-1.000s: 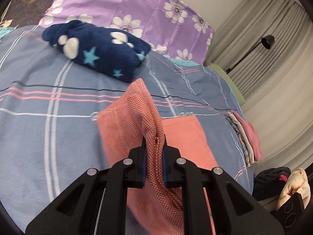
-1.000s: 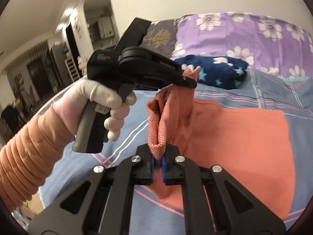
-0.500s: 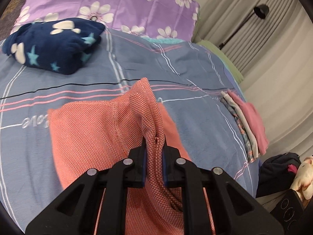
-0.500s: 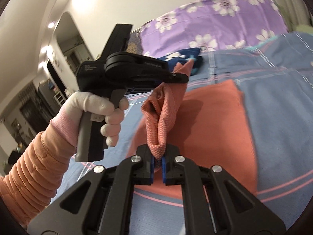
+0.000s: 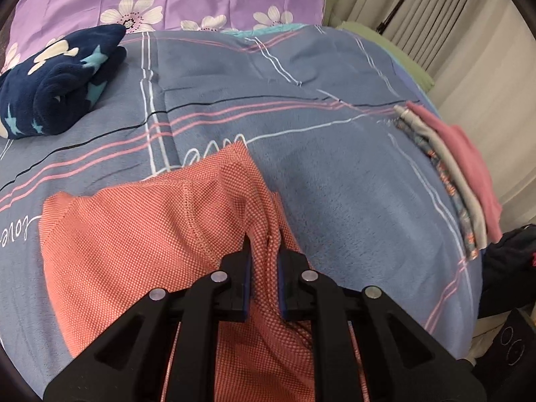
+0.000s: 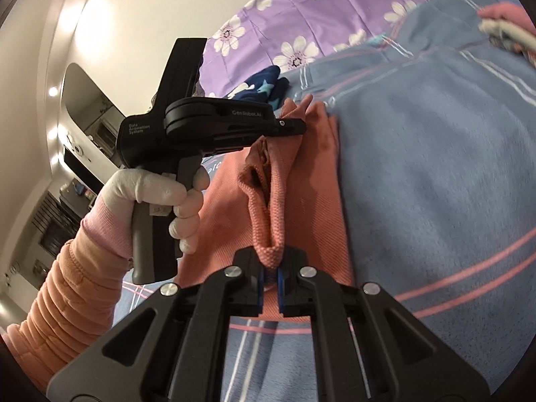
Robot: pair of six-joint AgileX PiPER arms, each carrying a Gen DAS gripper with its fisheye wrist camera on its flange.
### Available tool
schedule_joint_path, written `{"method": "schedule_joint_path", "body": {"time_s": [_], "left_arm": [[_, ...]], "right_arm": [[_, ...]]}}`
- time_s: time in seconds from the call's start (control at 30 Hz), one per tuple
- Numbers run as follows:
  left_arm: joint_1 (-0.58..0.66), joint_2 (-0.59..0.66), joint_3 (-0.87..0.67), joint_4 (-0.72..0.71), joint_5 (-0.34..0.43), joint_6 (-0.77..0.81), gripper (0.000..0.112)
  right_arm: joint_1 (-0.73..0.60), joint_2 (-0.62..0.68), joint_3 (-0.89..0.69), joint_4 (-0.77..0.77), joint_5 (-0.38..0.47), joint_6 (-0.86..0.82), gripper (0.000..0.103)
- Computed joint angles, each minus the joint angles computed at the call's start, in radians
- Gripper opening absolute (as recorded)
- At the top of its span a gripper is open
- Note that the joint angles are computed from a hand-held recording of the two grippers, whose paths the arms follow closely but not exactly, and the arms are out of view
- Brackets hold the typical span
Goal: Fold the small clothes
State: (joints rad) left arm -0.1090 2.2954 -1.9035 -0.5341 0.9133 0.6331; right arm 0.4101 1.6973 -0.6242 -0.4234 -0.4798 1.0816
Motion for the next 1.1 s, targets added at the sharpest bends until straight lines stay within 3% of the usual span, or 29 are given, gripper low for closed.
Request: {"method": "schedule_joint_path", "body": {"time_s": [0.27,0.37,0.57,0.63,0.7,0.73,0.8,0.87,0.97,1.03,1.07,1.1], "left_arm": [[-0.022,-0.019,0.035,0.024,-0.047,0.005,0.015],[-0.007,-0.059,0.083,-0.020,-0.059,0.034,0.022],[0.083,-0.314,0.413,-0.148,-0.206,0.345,0.040],[0.150,-0.409,0.550,-0.224,-0.208,0.494,0.042],[0.208,-0.479,0.667,-0.260,-0.198,0.600,0.042],[0.241,-0.514,0.737,-0.277,-0.194,0.660,0.042],[0.295,-0.569,0.871,-0.297,-0.199,0.764,0.042],[0.323,-0.598,0.959,-0.309,-0.215,0.837,0.042],[0.338,-0.647,1.082,-0.385,-0.285,0.996,0.042],[0.334,-0.654,1.113,-0.421,-0.320,1.048,0.044],[0.330,-0.651,1.121,-0.431,-0.345,1.062,0.044],[0.311,-0.650,1.136,-0.445,-0.406,1.078,0.044]], "right_arm": [[-0.022,0.018,0.003,-0.057,-0.041,0.061,0.005],[-0.038,0.034,0.006,-0.094,-0.060,0.098,0.005],[-0.065,0.067,0.000,-0.170,-0.065,0.174,0.013],[-0.078,0.075,-0.007,-0.210,-0.072,0.218,0.018],[-0.085,0.079,-0.015,-0.244,-0.070,0.254,0.030],[-0.088,0.085,-0.024,-0.262,-0.068,0.273,0.030],[-0.082,0.088,-0.039,-0.267,-0.045,0.279,0.025],[-0.075,0.087,-0.049,-0.261,-0.031,0.277,0.006],[-0.075,0.015,0.006,-0.168,-0.084,0.211,0.005],[-0.045,-0.046,0.015,-0.091,-0.027,0.147,0.005],[-0.023,-0.068,0.004,-0.055,0.043,0.110,0.005],[-0.014,-0.070,-0.006,-0.043,0.086,0.094,0.005]]}}
